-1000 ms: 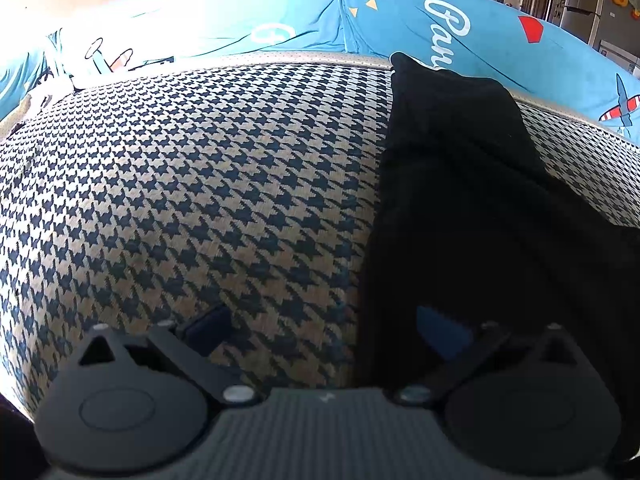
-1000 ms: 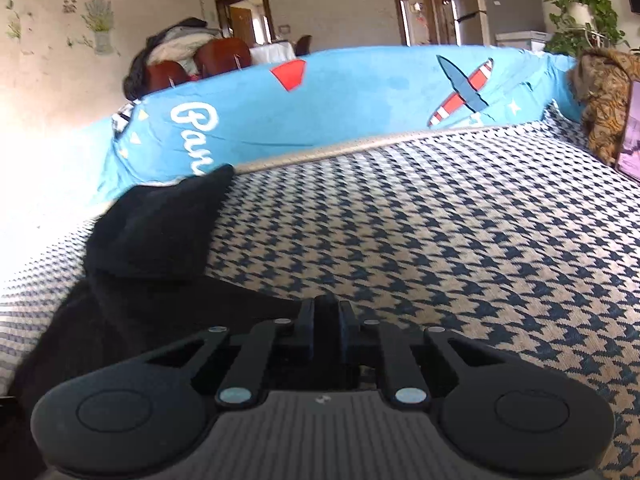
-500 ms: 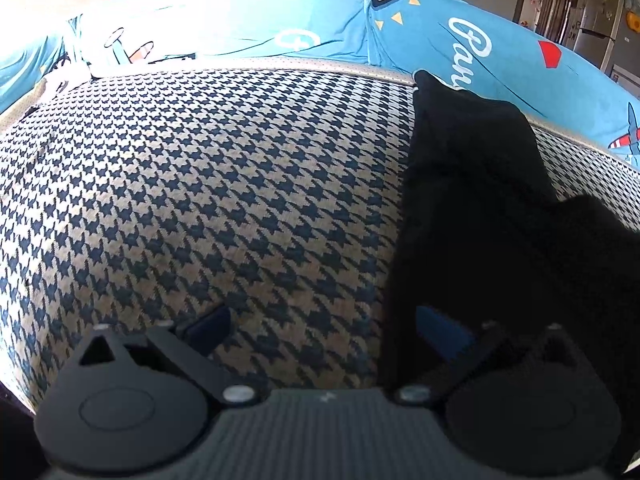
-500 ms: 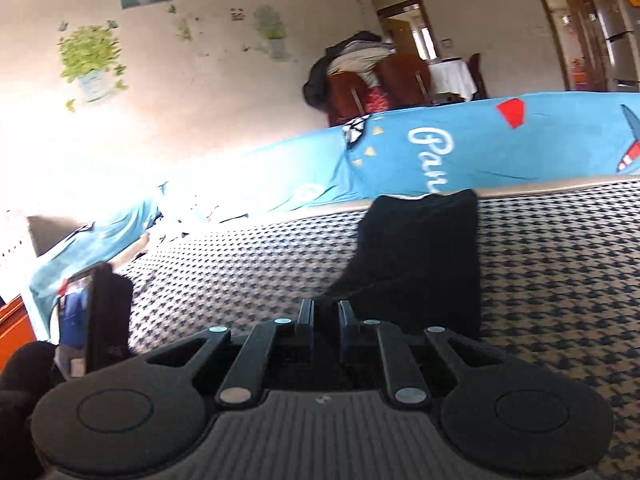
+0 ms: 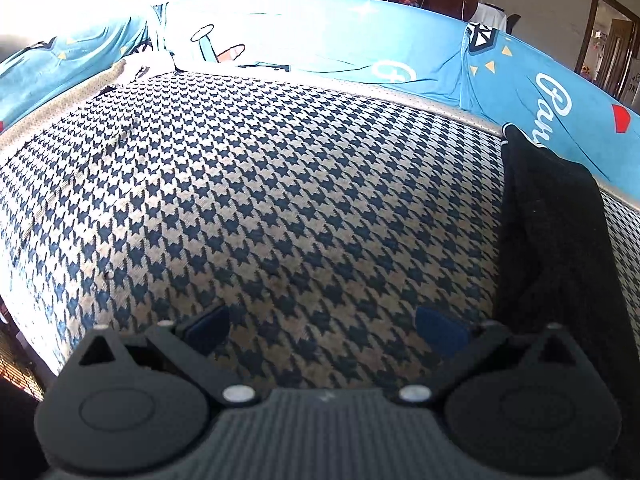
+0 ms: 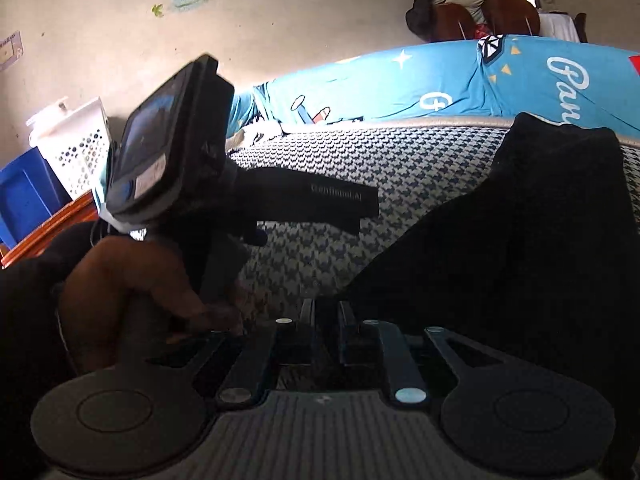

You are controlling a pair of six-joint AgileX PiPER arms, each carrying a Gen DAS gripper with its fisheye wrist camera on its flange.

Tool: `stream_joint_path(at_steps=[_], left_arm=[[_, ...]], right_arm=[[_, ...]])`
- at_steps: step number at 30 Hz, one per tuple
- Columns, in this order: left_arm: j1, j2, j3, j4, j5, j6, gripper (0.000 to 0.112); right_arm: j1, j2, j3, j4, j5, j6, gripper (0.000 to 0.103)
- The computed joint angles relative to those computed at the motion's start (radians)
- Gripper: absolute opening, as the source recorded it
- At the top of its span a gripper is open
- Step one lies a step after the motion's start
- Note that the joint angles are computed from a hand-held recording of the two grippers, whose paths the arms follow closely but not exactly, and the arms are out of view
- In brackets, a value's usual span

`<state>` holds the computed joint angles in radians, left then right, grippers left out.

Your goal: Fold clothes

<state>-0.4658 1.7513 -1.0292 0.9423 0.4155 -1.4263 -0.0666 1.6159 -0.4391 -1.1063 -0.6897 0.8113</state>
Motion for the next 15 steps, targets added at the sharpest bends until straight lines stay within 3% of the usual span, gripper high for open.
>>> stream_joint_path(at_steps=[6,9,15], left_arm=[[-0.002,-0.003,0.009,-0.015,-0.007,0.01,0.103],[-0.012,0.0,0.005,-0.014,-0.008,0.009,0.103],[-0.039,0.0,0.007,-0.024,-0.019,0.042,0.103]], right_arm=[[0.002,0.019,-0.02,-0.132,0.08,0.067,0.014],[-0.048,0.002,-0.022,-0.222,0.04,0.141,0.015],[-0.175,-0.149,0.065,-0.237,0.039,0.164,0.019]])
